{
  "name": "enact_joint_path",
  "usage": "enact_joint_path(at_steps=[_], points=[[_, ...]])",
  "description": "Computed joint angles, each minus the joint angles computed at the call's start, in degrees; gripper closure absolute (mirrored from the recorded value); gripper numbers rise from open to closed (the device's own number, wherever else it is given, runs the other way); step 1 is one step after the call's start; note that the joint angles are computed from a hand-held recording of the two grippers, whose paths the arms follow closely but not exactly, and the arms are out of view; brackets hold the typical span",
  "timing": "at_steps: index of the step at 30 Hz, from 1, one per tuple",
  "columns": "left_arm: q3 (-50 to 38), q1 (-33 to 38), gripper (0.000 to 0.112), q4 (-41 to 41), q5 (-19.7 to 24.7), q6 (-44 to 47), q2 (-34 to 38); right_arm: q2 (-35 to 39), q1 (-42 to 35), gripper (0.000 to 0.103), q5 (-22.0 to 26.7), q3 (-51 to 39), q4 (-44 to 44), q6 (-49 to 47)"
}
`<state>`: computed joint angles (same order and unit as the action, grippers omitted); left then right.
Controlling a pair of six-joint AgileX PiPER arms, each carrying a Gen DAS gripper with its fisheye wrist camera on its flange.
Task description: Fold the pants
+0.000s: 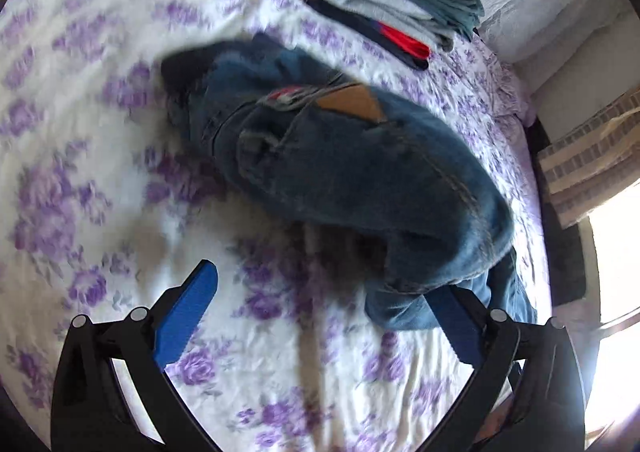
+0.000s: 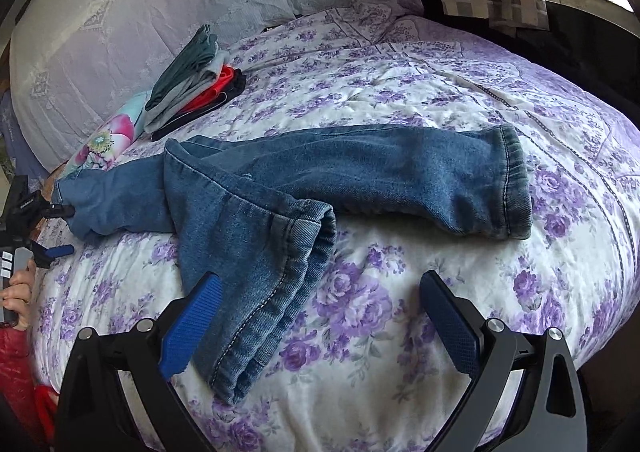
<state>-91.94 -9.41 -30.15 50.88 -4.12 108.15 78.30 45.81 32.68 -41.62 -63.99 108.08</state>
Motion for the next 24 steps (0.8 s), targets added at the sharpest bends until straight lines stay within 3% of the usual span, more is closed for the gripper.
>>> enact_joint_path(at_steps=[3, 5, 7, 11, 15, 18, 21, 24], points=[[7.3, 2.9, 0.013, -9.5, -1.2, 9.3, -0.9, -0.5, -0.9, 0.003, -1.4, 0.5, 0.0, -0.7], [11.3, 2.2, 0.013, -8.9, -4.9, 11.9, -4.1, -0.5, -1.6, 0.003, -2.5, 0.8, -0.4, -0.7], [11.9, 1.1, 0.013, -5.8, -6.9, 9.1, -5.8, -0.6, -1.8, 0.003, -3.0, 1.2, -1.0, -0.2], [2.1, 1.4, 0.013, -5.4, -4.3, 7.6, -0.6, -0.7, -1.6, 0.003, -2.9, 1.4, -1.6, 0.6], [-11.1, 3.8, 0.013, -14.1, 1.1, 10.1, 8.4, -1.9, -2.3, 0.003, -4.0, 1.6, 1.1, -1.5], [-17.1, 3.8, 0.013, -15.1, 3.1, 7.1, 13.0, -4.4, -3.1, 0.003, -5.5, 3.1, 3.8, -3.1], [-11.8, 5.8, 0.013, -20.9, 4.1, 12.5, 11.5, -7.9, -5.8, 0.003, -10.2, 6.2, 5.4, -2.8], [-4.6, 7.2, 0.013, -22.8, 2.9, 17.9, 7.8, -8.5, -14.2, 0.003, -21.3, 7.8, 8.5, -4.3]])
